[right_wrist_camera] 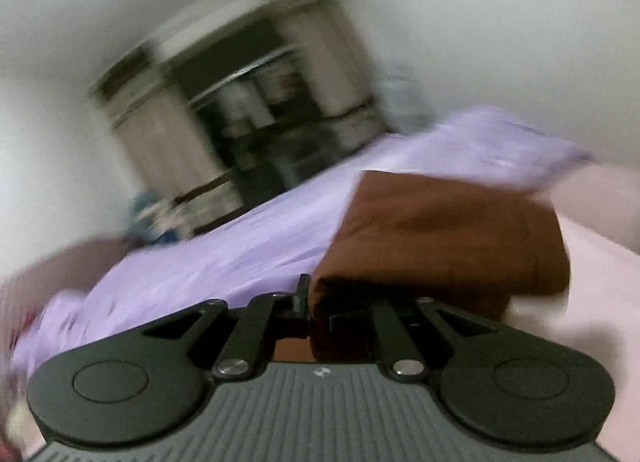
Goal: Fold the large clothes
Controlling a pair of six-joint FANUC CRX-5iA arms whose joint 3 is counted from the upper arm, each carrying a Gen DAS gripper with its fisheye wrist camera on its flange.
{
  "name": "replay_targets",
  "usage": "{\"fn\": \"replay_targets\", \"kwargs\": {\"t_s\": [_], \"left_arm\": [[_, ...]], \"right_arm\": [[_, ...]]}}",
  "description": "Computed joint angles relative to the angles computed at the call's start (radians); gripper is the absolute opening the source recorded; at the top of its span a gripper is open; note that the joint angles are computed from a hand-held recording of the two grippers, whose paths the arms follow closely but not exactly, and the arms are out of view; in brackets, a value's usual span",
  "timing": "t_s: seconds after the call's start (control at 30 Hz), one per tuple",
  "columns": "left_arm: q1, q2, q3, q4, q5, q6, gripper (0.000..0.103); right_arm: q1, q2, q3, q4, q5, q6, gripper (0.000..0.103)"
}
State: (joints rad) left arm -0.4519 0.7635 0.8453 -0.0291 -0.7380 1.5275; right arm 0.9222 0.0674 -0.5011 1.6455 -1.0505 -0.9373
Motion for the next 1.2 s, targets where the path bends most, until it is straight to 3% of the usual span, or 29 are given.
{"fn": "replay_targets", "kwargs": {"t_s": [0.07,0.17,0.23,0.3,0.33,0.63,1.2], "left_arm": [[0.007,0.0,-0.001,-0.005,-0.003,0.015,0.075],[0.008,0.005,0.006,-0.05,-0.018,0.051,0.075],[0.009,0.017,0.022,-0.07,-0.043,0.074,0.075],[0.015,0.027,0.029,-0.062,-0.064,0.082,0.075],[0.02,0.03,0.027,-0.053,-0.069,0.082,0.075],[0.03,0.034,-0.001,-0.018,-0.069,0.078,0.075],[0.028,0.064,0.053,-0.027,-0.111,0.093,0.075]], "right_arm": [[-0.01,0.109,0.112,-0.03,0.126,0.094,0.008],[-0.003,0.249,0.251,-0.181,0.249,0.241,0.008],[0.014,0.331,0.332,-0.332,0.265,0.281,0.01],[0.015,0.372,0.33,-0.3,0.254,0.217,0.01],[0.019,0.379,0.318,-0.252,0.237,0.184,0.009],[0.013,0.374,0.313,-0.253,0.235,0.194,0.01],[0.022,0.381,0.314,-0.256,0.208,0.207,0.01]]}}
